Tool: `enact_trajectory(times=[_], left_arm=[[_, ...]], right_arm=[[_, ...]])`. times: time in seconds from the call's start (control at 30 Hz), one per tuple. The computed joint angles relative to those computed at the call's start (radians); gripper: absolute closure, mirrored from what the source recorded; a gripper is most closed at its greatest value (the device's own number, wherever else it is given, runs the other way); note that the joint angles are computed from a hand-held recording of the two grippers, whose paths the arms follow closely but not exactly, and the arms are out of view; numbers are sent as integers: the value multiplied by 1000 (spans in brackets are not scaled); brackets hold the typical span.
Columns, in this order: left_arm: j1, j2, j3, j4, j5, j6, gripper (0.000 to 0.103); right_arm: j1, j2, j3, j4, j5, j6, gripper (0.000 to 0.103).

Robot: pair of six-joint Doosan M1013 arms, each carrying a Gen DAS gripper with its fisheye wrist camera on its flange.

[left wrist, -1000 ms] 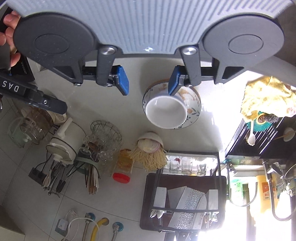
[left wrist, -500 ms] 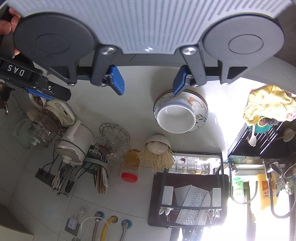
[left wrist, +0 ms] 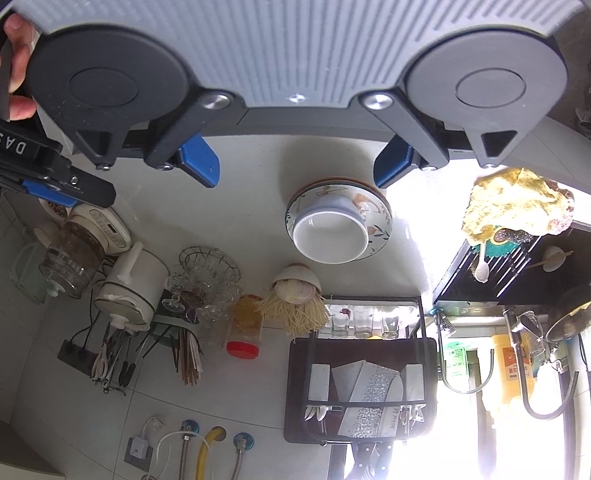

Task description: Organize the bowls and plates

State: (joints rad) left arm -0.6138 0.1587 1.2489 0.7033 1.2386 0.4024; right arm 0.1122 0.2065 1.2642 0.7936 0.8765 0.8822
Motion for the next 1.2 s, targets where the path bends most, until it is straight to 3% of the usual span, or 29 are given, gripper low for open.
enact_trajectory(times=[0.07, 1.2], left_arm=[[-1, 1, -1, 2, 7, -6, 9], [-23, 3, 15, -20, 50, 6, 7]], right_arm=[[1, -1, 2, -5, -9, 3, 16], [18, -32, 45, -105, -20, 82, 16]])
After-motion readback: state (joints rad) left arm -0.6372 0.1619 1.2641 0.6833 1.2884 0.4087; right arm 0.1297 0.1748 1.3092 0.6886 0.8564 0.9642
